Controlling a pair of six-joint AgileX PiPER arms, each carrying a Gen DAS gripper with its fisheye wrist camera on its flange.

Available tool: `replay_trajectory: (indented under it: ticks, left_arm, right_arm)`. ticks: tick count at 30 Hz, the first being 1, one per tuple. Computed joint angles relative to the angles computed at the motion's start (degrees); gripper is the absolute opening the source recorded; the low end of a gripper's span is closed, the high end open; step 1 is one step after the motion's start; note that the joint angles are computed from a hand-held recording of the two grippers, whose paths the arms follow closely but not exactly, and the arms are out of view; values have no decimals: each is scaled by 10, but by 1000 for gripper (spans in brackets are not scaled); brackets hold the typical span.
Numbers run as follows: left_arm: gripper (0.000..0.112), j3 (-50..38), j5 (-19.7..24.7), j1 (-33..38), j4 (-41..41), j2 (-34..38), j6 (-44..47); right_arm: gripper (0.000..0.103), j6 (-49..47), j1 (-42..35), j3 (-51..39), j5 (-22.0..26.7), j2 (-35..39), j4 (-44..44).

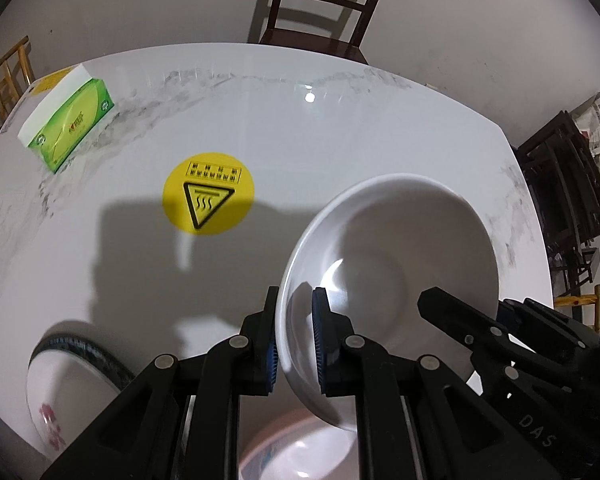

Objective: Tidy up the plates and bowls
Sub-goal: 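Lift the pink-striped bowl and carry it over the pink bowl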

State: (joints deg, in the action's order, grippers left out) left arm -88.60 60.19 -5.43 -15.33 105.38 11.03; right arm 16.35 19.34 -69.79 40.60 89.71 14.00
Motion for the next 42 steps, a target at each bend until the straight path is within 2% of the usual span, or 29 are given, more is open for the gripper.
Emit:
replay_trajectory:
  ticks: [19, 32, 42]
  left_arm:
    - [12, 155, 1, 32, -28, -139, 54]
    - [12, 214, 16, 52, -32, -198, 73]
    - [12, 258, 19, 57, -30, -228, 86]
  right_arm:
    - [23, 130, 93, 94, 17, -115, -81]
    - [23, 188, 146, 114, 35, -146, -113]
    - [23, 223, 176, 150, 27, -161, -123]
